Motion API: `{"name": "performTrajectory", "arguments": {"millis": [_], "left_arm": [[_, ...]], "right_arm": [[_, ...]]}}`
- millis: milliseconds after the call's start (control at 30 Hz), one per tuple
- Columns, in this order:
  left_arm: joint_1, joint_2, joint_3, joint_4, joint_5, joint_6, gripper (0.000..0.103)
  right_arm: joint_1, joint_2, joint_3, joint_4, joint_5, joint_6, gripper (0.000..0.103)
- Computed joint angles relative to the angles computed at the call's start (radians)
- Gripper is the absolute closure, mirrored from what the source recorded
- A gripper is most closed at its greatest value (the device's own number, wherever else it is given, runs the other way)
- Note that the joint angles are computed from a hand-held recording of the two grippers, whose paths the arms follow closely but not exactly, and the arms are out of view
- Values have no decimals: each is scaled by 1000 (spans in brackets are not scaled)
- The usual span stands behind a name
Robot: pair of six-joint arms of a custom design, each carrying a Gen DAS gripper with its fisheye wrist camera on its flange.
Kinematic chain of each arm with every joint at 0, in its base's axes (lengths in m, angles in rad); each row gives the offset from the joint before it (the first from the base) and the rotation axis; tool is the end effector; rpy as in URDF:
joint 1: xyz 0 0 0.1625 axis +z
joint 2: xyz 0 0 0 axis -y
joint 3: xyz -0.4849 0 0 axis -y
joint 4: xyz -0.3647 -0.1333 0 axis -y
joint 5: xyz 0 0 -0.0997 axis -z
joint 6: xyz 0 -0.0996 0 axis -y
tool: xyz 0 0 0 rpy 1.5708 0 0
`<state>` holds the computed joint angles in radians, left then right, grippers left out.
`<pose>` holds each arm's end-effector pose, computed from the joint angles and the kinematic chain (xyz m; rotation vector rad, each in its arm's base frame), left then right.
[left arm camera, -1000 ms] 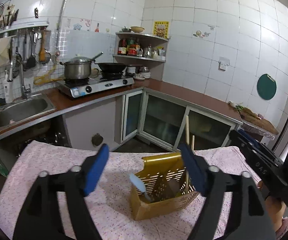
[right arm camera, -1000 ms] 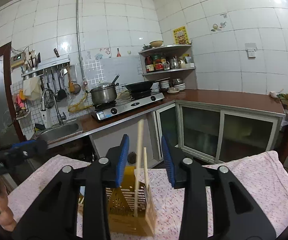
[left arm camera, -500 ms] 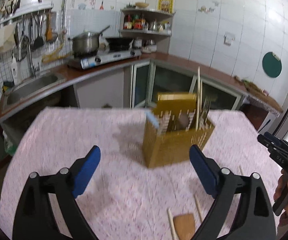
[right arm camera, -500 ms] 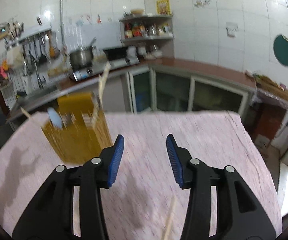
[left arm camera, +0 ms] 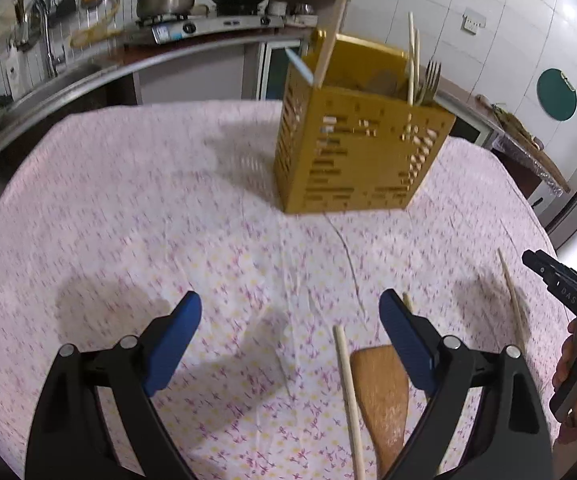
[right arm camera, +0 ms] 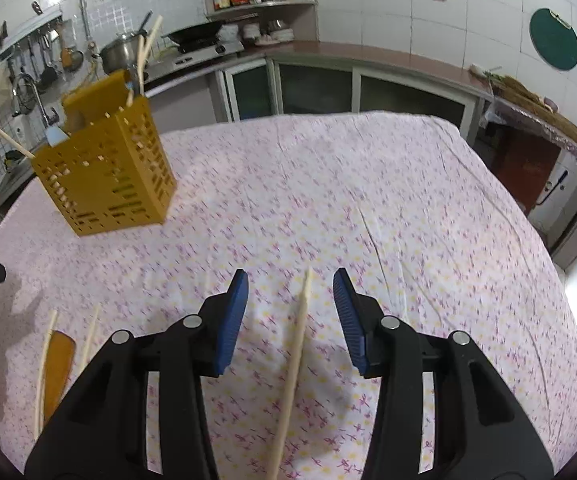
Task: Organize utensils
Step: 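Move both tools back down toward the chopsticks beside the wooden spatula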
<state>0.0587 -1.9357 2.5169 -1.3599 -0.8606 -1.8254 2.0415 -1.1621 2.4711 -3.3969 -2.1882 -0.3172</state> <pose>-0.1362 -0.2066 0.2912 -0.0065 2.2911 -0.9281 0.2551 -0.3346 0.2339 0.7578 -2.3673 0.7137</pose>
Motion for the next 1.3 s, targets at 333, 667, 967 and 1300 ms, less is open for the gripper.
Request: {"name": "performTrajectory", "arguments": {"millis": [333,667,967,1300], "left_arm": [[97,51,43,-166,-29,109,15],[119,63,52,-222,-43,139,16],[193,134,65,-349,-72,215,29],[216,144,60,-333,-80,218,46]], "right_arm": [[-30,9,-14,61,-17,17,58],[-41,21,-27,77,-26,21,58],[-62,25,-38,107,-21,30,58],[-69,39,-51,136,-23,44,58]]}}
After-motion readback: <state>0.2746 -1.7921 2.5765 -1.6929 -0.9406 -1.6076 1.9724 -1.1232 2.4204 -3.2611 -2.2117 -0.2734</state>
